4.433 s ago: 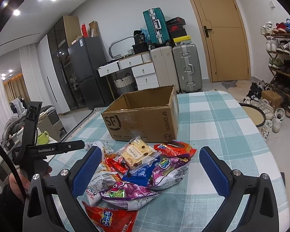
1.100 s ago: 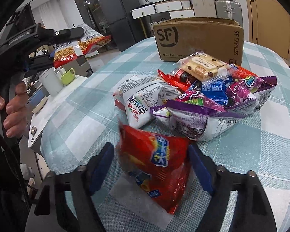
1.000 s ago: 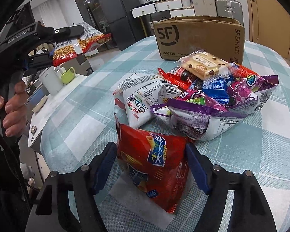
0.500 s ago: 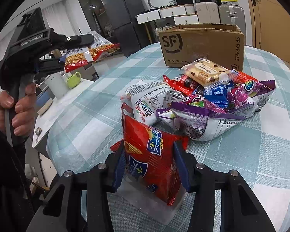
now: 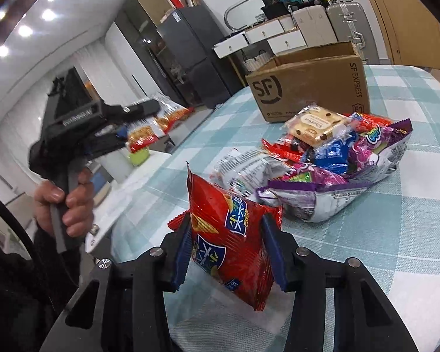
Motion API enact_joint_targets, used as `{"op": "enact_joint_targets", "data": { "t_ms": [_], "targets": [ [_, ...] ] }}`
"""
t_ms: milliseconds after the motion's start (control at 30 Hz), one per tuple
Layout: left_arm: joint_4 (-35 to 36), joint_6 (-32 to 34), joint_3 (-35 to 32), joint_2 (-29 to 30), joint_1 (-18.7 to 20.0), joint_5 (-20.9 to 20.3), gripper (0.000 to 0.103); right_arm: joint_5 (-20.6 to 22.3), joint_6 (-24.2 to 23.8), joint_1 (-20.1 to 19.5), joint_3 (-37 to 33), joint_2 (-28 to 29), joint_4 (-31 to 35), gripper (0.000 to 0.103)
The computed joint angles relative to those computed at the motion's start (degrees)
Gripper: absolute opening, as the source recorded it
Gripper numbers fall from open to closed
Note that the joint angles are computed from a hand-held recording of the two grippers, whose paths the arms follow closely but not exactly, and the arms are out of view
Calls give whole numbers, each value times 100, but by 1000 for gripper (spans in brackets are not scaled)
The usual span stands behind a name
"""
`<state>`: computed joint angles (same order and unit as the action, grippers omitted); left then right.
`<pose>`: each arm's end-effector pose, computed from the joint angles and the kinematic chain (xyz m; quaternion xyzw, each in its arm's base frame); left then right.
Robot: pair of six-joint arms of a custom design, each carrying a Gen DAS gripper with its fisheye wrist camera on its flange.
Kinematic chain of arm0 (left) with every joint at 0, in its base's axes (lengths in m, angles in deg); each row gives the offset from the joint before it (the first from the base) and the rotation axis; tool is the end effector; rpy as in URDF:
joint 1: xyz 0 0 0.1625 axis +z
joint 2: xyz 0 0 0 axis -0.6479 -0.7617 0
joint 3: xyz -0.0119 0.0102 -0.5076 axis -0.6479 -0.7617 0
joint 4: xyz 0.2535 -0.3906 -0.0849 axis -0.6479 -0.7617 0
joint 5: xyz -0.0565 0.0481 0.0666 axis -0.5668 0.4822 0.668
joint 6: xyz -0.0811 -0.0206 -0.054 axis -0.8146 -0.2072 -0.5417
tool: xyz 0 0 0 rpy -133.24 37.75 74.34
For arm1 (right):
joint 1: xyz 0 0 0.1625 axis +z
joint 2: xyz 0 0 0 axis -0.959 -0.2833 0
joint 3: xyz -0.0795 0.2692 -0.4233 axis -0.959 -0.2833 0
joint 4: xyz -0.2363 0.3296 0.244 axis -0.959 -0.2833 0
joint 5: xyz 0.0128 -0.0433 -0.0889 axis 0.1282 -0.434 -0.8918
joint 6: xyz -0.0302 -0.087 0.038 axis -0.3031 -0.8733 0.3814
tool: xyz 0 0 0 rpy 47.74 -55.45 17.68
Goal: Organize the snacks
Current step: 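Carry both packets over the cardboard box and lower them inside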
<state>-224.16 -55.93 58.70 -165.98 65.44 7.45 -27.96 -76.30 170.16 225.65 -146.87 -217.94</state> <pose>-0.3031 -0.3738 0.2196 0.0942 0.8939 -0.4109 0.1527 0.1910 -0.4209 0.2880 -0.3037 0.9322 -0.1969 0.0019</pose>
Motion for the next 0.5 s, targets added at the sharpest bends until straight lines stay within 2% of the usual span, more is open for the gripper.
{"op": "enact_joint_targets", "data": {
  "t_ms": [167, 500],
  "targets": [
    [17, 27, -40, 18, -24, 1, 44, 725, 262, -165, -79, -228, 223, 46],
    [-2, 398, -354, 210, -55, -44, 44, 1193, 563, -34, -413, -280, 186, 46]
  ]
}}
